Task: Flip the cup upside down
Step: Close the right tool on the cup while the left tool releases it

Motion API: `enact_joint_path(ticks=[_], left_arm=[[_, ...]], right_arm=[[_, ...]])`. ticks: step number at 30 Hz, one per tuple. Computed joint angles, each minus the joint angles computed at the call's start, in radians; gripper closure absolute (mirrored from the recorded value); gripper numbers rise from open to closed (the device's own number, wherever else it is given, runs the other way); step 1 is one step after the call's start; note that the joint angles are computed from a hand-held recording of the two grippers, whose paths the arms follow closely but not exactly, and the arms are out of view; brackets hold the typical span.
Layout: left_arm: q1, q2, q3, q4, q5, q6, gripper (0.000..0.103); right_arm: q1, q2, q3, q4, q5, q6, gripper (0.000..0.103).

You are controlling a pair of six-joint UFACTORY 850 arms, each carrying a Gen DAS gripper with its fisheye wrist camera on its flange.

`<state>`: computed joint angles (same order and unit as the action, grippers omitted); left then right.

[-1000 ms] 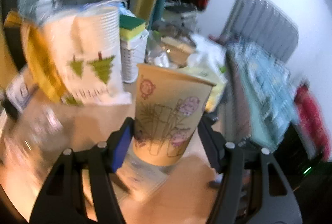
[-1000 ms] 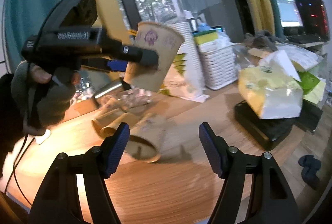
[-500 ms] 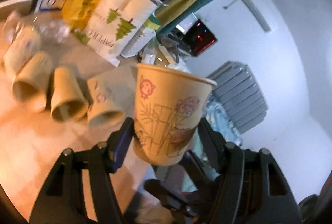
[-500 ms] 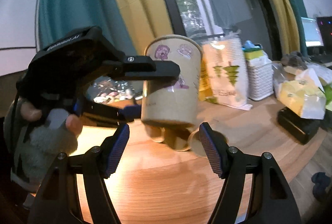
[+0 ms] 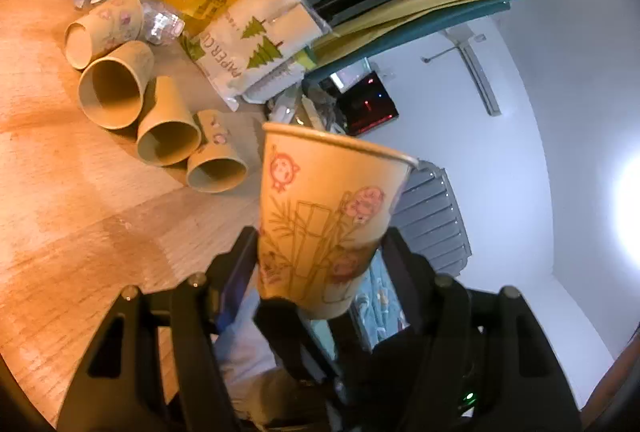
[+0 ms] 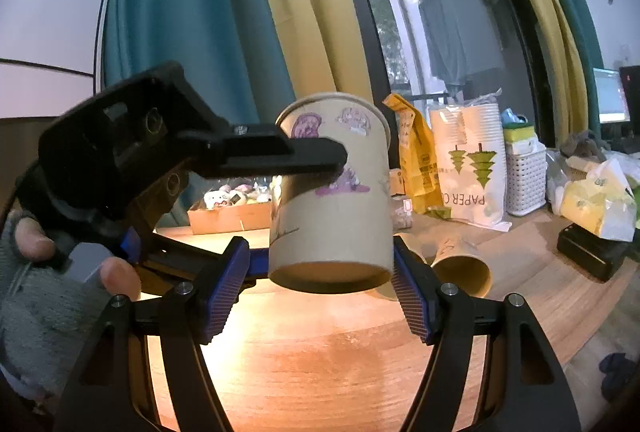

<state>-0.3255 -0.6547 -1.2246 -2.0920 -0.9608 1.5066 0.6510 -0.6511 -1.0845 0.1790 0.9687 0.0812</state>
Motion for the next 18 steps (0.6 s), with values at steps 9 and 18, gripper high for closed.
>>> enact_joint_path(ticks=[9,18], left_arm=[[-0.005,-0.023,-0.012,-0.019,-0.032,-0.021,0.038],[-0.003,-0.025,-0.010,-0.021,-0.061,-0.013,0.038]], right_arm=[[0.001,-0.018,-0.008,0.044,0.034,0.005,0.042],[0.010,-0.013,0.010,0.074,0.087,-0.022,0.044]])
